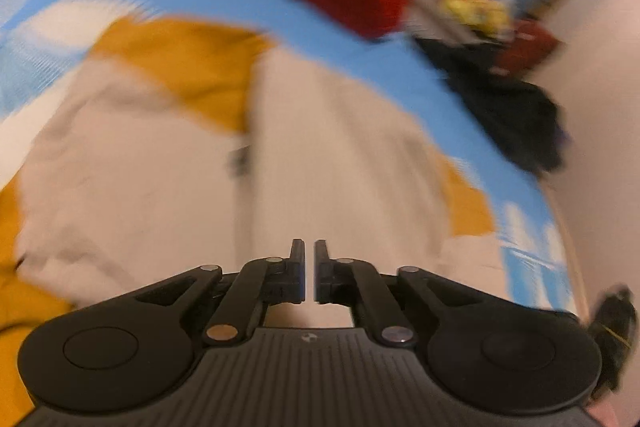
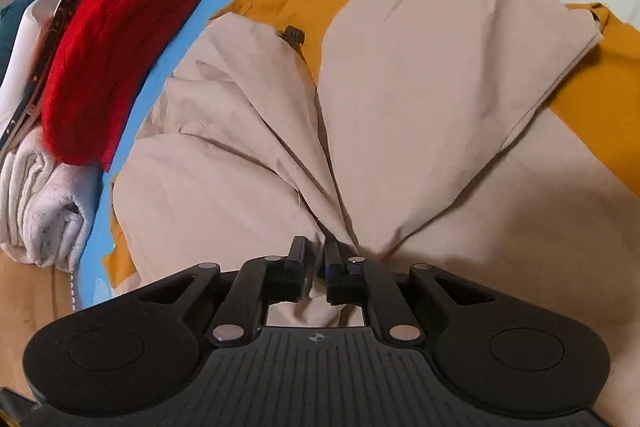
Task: Fold large clothes
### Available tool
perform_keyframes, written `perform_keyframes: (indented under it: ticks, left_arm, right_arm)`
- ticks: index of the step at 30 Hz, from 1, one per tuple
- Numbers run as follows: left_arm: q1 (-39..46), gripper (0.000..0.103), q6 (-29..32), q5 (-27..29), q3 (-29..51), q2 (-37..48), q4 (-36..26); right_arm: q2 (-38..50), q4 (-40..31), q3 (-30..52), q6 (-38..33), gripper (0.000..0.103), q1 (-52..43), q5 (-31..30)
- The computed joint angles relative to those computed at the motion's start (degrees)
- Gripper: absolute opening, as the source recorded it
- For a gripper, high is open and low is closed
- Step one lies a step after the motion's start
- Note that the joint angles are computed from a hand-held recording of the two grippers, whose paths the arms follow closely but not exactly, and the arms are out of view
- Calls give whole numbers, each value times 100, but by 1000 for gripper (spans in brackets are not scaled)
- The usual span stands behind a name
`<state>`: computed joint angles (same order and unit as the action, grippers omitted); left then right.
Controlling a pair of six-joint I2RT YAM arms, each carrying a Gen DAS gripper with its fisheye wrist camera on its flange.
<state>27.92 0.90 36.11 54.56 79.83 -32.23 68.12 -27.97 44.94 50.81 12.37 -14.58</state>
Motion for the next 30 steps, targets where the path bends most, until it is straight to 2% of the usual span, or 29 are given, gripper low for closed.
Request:
perform_keyframes:
  ticks: [1,3,5,6,7,10,12,14,15,16,18,20,21,23,24,26,29,30]
  left_arm:
    - [-49,26,138,165,-34,-37,-60]
    - [-224,43,469,177,51,207,-494]
    - [-591,42,928,-566,181,624,-1051]
    - [-753,34,1037,-1005,12,595,-939]
    - [-813,33,1077,-1112,-111,478,-794]
    - [-813,36,1022,-1029,60,364,-946]
    - [-724,37,968,-941,79,212,-868]
    - [-609,37,844,-868,50,106,-702]
    - [-558,37,779,-839,43,92,-639]
    - [-507,37,702,-858,28,91,-569]
    - [-504,37,559,-1050,-82,43,-453]
    - [-634,37,470,-1657,-27,185,-523]
    - [-645,38,499,-1921,-7,244,-592]
    - [-766,37,517,-2116,-34,80,-518]
    - [-812,37,598,-2124,-127,-175,-403]
    - [-941,38,754,-1671,-257,-631,-200]
    - [-1036,38,970,-737,-275,-788,-460]
    - [-1131,39,1054,-652,-270,-719,-604]
  right_arm:
    - [4,-64,72,-43,8,84,100]
    - [30,-140,154,-144,9,161,229]
    - [7,-180,162,-95,9,223,269]
    - [26,-197,191,-98,9,224,269]
    - [27,-236,222,-113,9,219,248]
    - [23,-447,366,-179,19,264,296]
    - [-52,-625,535,-330,34,473,772]
    - [-190,-704,676,-530,42,790,1440]
    - [-252,-606,664,-623,44,875,1610]
    - [-325,-426,589,-672,44,876,1589]
    - [-393,-137,403,-571,43,636,1072]
    - [-255,-194,313,-368,43,412,717]
    - [-67,-352,374,-347,43,426,798]
    - [244,-622,428,-431,43,418,885]
    - [226,-558,366,-352,43,403,852]
    - [177,-631,448,-330,45,494,991]
    - [73,-660,539,-514,45,356,896]
    - [27,-644,529,-560,45,256,790]
